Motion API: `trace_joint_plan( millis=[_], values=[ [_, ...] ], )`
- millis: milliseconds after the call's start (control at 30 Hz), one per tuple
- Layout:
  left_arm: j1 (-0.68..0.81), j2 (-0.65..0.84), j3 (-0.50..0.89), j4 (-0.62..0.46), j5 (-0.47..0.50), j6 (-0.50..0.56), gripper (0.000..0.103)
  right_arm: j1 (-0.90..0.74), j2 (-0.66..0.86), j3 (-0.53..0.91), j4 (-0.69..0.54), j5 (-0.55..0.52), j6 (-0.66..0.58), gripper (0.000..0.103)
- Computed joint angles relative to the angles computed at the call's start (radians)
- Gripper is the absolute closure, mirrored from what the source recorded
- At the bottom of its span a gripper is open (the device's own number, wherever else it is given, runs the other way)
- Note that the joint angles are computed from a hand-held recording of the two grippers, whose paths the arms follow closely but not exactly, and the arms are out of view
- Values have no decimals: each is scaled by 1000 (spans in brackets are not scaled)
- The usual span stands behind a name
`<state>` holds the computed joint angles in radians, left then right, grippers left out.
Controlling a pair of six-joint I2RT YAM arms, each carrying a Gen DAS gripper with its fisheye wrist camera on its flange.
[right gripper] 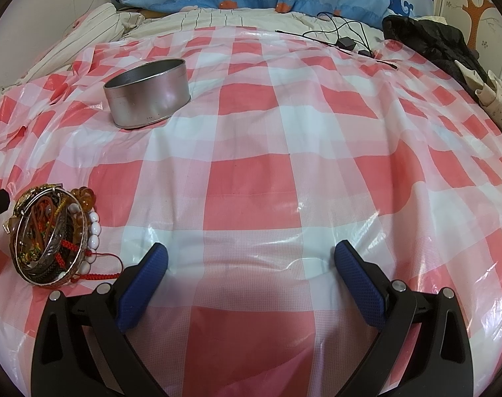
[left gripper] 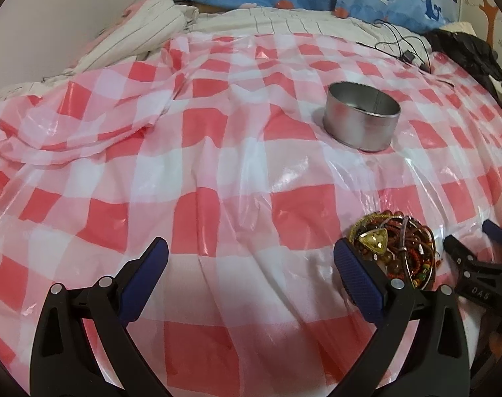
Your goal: Organize jewelry
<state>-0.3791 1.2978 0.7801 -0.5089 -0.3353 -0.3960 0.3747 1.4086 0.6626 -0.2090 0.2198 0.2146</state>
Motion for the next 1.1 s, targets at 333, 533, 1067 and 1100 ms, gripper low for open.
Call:
trace_joint_plan(
  millis=[333,533,1067,1100],
  values=[
    [-32,-1,-4,13,32,20,7,-16,-8,-20,37,-33,-7,7],
    [-56,-12,2,3,-10,36,7,-22,-180,-135,153,-158,-42,7],
    [-47,-44,7,-4,-10,57,7,65,63,100,17,-232,-280,35],
    [-50,-41,8,-5,-13,58,7,64,71,105,15,-238,-281,38]
  ],
)
